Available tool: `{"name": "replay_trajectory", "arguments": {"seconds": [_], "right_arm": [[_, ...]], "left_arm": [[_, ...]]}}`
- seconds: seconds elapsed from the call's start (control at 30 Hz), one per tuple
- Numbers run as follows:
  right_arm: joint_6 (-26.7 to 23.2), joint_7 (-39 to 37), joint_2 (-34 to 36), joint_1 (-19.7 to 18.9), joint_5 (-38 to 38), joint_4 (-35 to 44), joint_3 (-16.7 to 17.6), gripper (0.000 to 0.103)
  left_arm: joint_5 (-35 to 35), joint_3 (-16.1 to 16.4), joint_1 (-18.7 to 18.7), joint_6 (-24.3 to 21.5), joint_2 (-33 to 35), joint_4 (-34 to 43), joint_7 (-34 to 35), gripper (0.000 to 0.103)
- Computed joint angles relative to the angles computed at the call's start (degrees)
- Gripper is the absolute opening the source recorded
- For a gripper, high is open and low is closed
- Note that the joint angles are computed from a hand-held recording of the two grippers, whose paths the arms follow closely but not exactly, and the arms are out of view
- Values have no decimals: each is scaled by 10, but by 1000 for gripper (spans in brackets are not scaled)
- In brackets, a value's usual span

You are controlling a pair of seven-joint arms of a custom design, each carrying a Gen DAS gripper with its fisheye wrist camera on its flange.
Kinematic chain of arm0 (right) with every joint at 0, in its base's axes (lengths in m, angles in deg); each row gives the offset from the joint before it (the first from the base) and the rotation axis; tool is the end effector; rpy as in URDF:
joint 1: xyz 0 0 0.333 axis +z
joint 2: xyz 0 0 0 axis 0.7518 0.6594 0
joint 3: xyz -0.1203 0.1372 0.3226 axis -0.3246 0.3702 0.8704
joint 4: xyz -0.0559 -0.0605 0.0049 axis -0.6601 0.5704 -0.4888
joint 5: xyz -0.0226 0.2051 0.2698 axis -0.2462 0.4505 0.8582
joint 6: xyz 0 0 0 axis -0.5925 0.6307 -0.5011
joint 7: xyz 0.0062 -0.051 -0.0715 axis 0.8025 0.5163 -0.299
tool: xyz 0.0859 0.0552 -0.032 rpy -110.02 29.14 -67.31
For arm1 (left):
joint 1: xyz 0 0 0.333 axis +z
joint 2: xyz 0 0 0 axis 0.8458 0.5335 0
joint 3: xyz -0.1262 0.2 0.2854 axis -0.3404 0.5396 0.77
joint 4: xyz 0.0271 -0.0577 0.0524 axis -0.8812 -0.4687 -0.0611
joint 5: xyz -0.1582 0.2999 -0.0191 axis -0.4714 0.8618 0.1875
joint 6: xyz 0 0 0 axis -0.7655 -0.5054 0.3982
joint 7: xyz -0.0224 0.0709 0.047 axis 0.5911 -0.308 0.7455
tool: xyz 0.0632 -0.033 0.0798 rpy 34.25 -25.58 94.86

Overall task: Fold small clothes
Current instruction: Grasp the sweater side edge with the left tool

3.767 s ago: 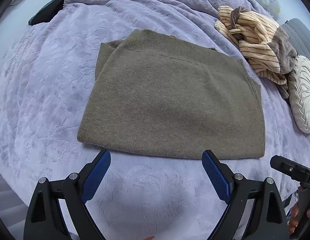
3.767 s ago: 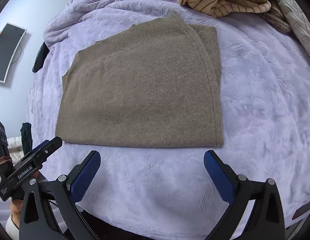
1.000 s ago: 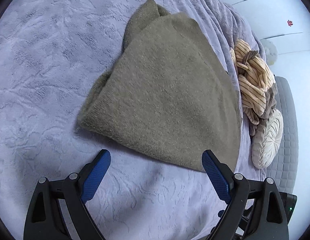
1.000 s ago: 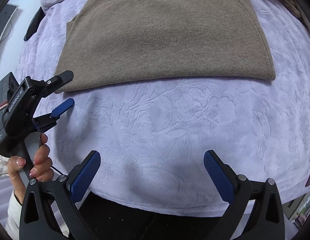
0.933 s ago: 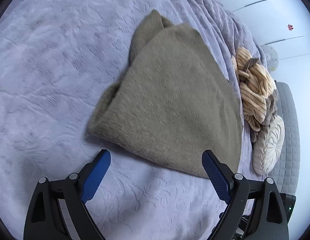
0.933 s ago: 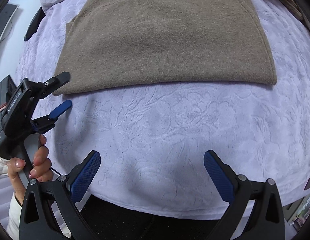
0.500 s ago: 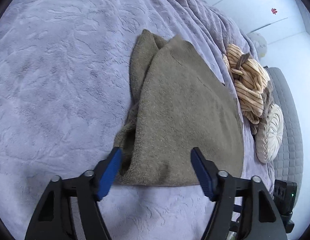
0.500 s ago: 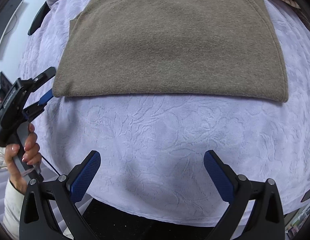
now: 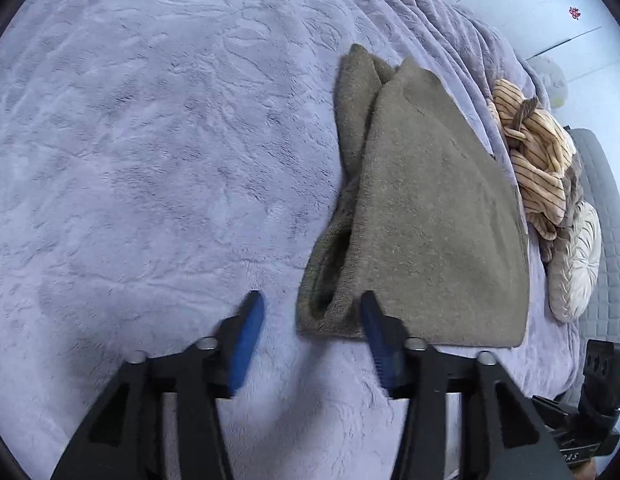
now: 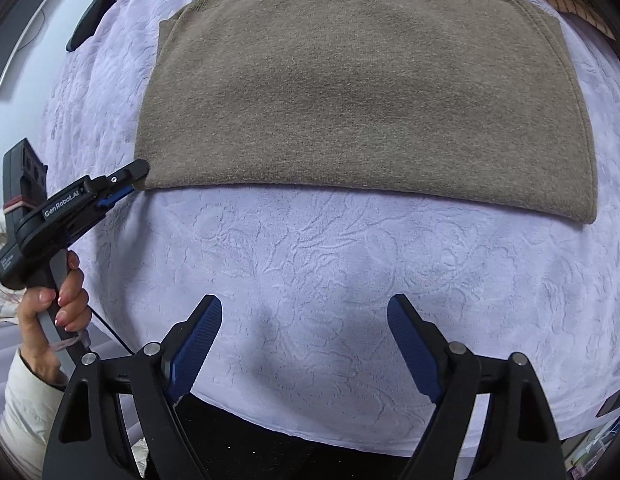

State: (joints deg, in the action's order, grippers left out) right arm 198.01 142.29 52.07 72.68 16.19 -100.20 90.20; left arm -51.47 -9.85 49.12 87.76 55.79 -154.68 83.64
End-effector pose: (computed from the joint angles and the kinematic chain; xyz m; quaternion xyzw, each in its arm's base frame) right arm 0.5561 0.3300 0.4745 -0.7054 0.6995 0.0907 0.0698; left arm 0.5630 -0.2202 0.4491 0.7746 -0.5806 0.2404 0.0721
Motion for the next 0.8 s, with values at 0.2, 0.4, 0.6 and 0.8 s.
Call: {"name": "replay_trajectory", "arguments": {"seconds": [0.2, 0.4, 0.6, 0.8], "right_arm": [[4, 6, 5, -3, 13, 2, 1, 88], [7, 4, 2, -6, 19, -4, 2, 88], [29, 9, -6, -7, -3, -13, -9, 88], [78, -14, 24, -21, -16, 13, -13, 47]], "left_arm": [[-83, -30, 7, 11, -29, -31, 54, 65], [-256, -73, 7, 27, 1, -12, 151, 65], [-328, -75, -12, 54, 44, 31, 175, 65], [-327, -80, -19, 86, 70, 52, 153, 65]]}}
